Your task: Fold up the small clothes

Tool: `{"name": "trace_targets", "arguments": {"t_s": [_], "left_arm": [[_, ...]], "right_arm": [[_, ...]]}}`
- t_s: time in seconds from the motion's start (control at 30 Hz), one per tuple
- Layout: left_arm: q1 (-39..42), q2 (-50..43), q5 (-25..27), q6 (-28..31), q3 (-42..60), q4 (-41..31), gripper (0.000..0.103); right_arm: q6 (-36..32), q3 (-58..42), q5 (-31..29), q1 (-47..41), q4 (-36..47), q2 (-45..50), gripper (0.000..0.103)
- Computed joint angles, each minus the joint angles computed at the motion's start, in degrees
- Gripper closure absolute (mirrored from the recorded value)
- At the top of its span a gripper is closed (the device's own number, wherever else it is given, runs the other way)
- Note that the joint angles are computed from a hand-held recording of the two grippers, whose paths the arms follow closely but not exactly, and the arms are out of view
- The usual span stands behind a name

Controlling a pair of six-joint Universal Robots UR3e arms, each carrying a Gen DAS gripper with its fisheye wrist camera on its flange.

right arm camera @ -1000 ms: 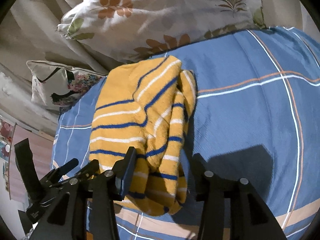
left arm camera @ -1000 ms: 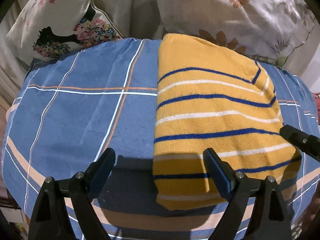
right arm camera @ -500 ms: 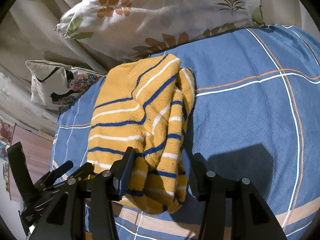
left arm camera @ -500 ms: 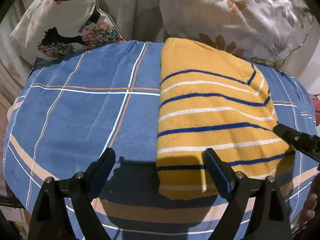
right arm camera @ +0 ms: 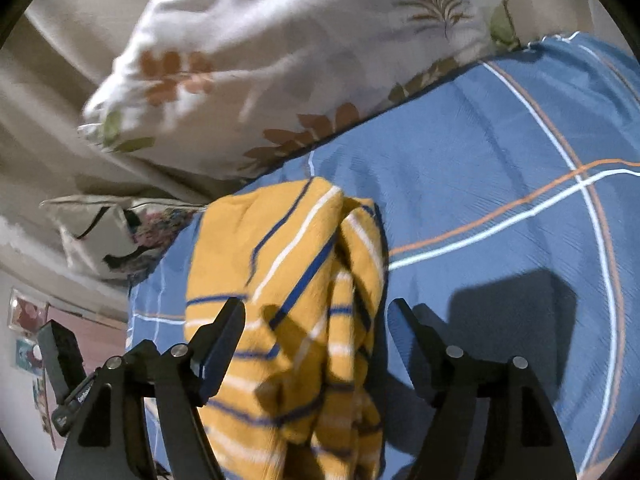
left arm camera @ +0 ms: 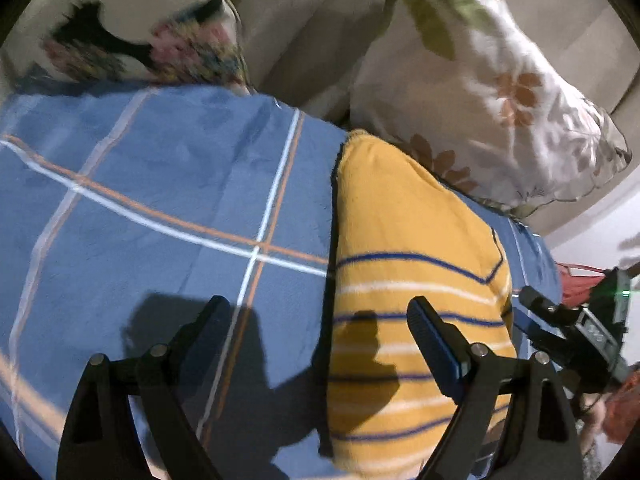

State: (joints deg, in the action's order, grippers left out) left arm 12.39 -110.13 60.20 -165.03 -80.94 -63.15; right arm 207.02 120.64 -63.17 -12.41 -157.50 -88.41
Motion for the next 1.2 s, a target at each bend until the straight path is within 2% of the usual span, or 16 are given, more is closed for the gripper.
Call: {"name": "trace_targets", "arguments": {"t_s": [0.07,0.2,0.27,0.3,0.33,0.37,0.43,0.47,0.57,0.6,0.77,0.87,1.0,1.07,1.13,1.2], "left_arm": [[-0.35,-5.5,-2.89,2.41,6.1,-4.66,0.014],[-2.85,-16.6,-6.73,7.22,19.89,-14.66,0.014],[-3.81,-21.22,-9.33,8.46,26.01,-20.27,0.013],[-4.13,-22.0,-10.67,8.02,26.53,-20.62,0.013],[-4.28,-22.11,-12.65,8.18,26.46,-21.15,0.013],[-4.18,-22.13,-14.83,9.26,26.86,-23.53,0.019],[-4.25,-19.48,-16.97,8.39,23.59,-22.14,0.021],[-4.22,-18.66,-17.56,8.91,23.16,-22.35,0.026],[-2.89,-16.22,-19.77,11.28,24.21,-27.05,0.036],[-2.07,-15.34,-20.31,12.27,24.87,-28.94,0.036],[0.86,-13.42,-16.73,12.47,28.86,-28.99,0.036],[0.73,-17.42,-8.84,8.09,34.45,-26.09,0.036],[-0.36,-21.9,0.7,5.1,37.22,-22.16,0.036],[0.73,-21.31,-0.25,6.06,35.63,-22.78,0.036],[1.38,-19.91,-0.64,5.92,33.91,-22.82,0.036],[2.27,-17.13,-1.34,6.56,30.27,-21.72,0.036]], "right_arm": [[1.09,-2.42,-0.92,0.95,-1.36,4.18,0.024],[2.62,-6.73,1.71,1.66,-3.78,12.09,0.024],[3.42,-8.24,1.6,2.61,-4.46,14.53,0.018],[3.7,-9.16,0.55,3.42,-4.32,15.43,0.018],[3.62,-9.76,0.35,3.87,-4.16,15.96,0.02],[3.45,-10.37,0.61,4.21,-3.82,16.26,0.033],[3.02,-12.14,1.31,5.1,-1.92,16.04,0.05],[2.63,-13.21,0.74,5.88,-0.67,15.52,0.056],[1.85,-16.2,1.7,7.69,1.29,14.02,0.061],[2.23,-18.0,1.87,8.69,1.59,14.04,0.061],[4.49,-27.36,1.38,12.96,1.14,18.68,0.062],[6.68,-32.83,-0.67,14.98,1.47,24.15,0.061],[8.73,-38.5,-10.88,18.05,7.19,29.41,0.05],[10.04,-38.14,-12.13,18.02,7.94,29.47,0.045],[10.06,-37.88,-13.17,18.34,9.43,27.8,0.045],[8.79,-39.2,-16.89,19.84,13.39,25.24,0.045]]}}
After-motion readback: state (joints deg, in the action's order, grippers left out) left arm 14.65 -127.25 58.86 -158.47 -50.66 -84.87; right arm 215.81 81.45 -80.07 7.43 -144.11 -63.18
